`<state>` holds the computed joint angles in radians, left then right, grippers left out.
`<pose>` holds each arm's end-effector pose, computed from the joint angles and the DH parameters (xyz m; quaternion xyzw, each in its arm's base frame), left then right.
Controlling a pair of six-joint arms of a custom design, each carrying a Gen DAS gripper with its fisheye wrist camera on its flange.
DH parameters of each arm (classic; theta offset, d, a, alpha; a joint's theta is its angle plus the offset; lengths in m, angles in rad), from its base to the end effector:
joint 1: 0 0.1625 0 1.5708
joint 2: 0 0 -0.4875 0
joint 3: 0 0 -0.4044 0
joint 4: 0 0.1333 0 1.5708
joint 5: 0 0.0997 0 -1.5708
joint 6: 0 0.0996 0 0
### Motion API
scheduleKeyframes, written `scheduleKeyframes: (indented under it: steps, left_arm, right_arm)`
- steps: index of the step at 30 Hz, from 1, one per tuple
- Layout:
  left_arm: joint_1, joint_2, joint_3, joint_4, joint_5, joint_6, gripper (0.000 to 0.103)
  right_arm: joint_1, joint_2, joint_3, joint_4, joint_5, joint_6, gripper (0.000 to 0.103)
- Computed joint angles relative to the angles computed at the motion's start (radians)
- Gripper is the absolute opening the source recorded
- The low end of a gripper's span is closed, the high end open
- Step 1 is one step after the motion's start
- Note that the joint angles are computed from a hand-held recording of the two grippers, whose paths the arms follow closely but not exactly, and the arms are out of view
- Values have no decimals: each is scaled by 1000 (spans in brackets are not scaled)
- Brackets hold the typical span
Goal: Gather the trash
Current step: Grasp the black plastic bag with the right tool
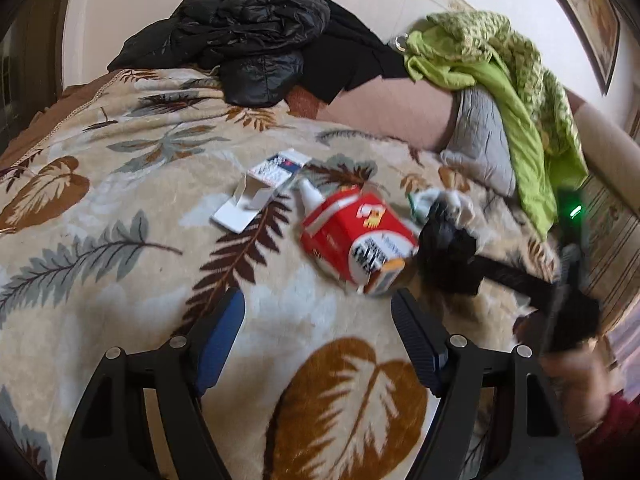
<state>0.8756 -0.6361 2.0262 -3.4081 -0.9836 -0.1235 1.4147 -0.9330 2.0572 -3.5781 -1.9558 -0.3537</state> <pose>-0.2336 -0.5743 0.0226 0.2016 0.9136 -0.3070 0.1744 0.0015 -0.6072 0.2079 0.0062 -0.8911 0.3623 0.2731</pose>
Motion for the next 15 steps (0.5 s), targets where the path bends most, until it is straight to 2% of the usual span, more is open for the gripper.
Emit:
scheduleKeyframes:
  steps: [1, 5, 8, 9, 11, 15]
  left_arm:
    - [2, 3, -7, -1, -7, 4, 76]
    - [14, 31, -69, 27, -22, 19, 77]
    - [20, 58, -138, 87, -21, -2, 78]
    - [22, 67, -162, 112, -18, -11, 83]
    - [21, 97, -232, 213, 19, -30, 89]
    - [22, 152, -327, 325, 82, -35, 89]
  right_arm:
    - [-19, -7, 7, 13, 53, 27, 51]
    - [-20, -23, 31, -23, 92, 35, 36]
    - [-11, -26, 56, -67, 91, 54, 35]
    - [-6, -22, 59, -83, 81, 53, 35]
    - [-5, -24, 64, -105, 91, 54, 35]
    - [-7, -33, 74, -157, 102, 45, 35]
